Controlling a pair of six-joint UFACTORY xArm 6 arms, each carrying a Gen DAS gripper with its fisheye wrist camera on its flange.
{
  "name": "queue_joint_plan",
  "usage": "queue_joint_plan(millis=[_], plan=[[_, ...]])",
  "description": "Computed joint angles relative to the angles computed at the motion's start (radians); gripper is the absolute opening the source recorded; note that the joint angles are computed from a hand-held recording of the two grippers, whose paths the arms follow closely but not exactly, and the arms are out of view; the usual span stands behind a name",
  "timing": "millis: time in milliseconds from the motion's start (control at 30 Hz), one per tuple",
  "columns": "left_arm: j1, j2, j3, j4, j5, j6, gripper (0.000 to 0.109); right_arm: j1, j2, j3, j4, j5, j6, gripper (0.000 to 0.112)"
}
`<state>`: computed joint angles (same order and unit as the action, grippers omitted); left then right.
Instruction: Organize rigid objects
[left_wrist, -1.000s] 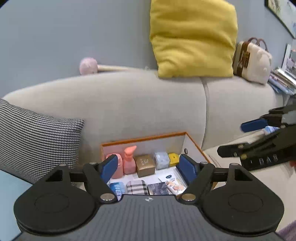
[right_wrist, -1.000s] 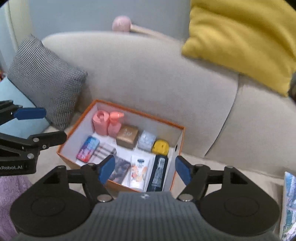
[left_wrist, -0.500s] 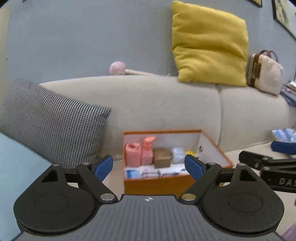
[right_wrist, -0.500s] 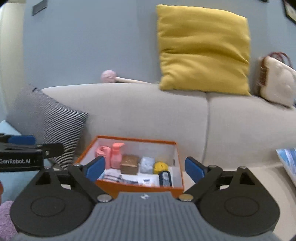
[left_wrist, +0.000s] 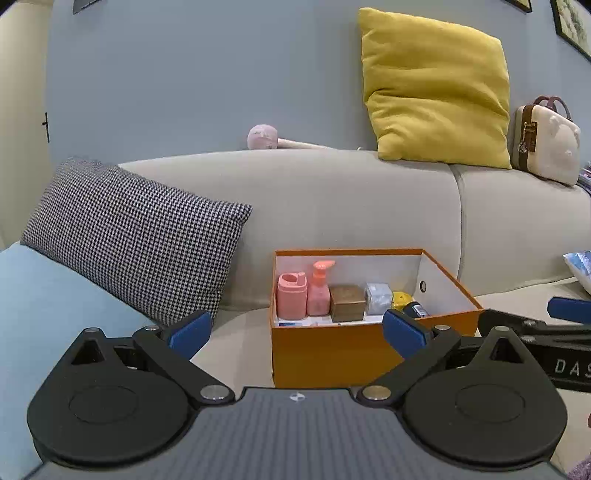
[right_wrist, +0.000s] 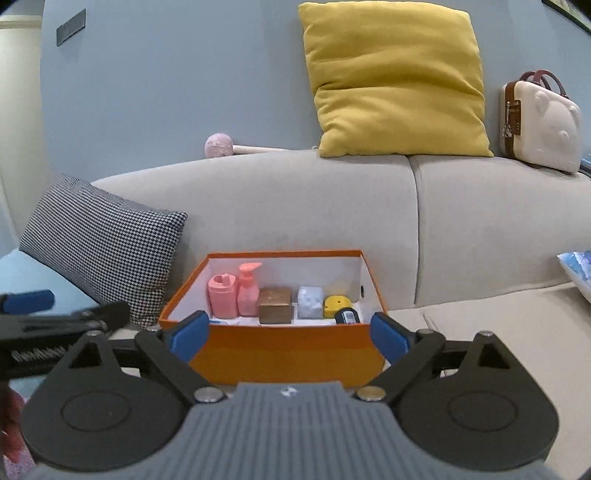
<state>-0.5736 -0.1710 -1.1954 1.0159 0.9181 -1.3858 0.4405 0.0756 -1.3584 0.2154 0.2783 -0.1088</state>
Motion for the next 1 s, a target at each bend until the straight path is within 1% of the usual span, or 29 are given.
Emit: queue_joint_plan(millis=[100, 233, 367, 433, 1000], plan=[[0.011, -0.003, 0.004, -0.035, -0.029, 0.012, 0.103, -0.007, -0.006, 0.007, 0.016, 0.015, -0.008, 0.094], [-0.001, 0.002, -0.003, -0.049, -0.016, 0.038, 0.103, -0.015, -0.008, 0.004, -0.007, 0.021, 0.020, 0.094], [0.000, 0.001, -0.002, -0.062, -0.027, 0.047, 0.103, -0.017, -0.009, 0.000, 0.012, 0.037, 0.020, 0.094], [0.000, 0.000, -0.001, -0.065, -0.028, 0.048, 0.103, -0.017, -0.009, -0.001, -0.007, 0.047, 0.036, 0.094], [0.002, -0.013, 0.014, -0.066, -0.030, 0.037, 0.103, -0.012, -0.011, 0.003, -0.028, 0.061, 0.035, 0.094]])
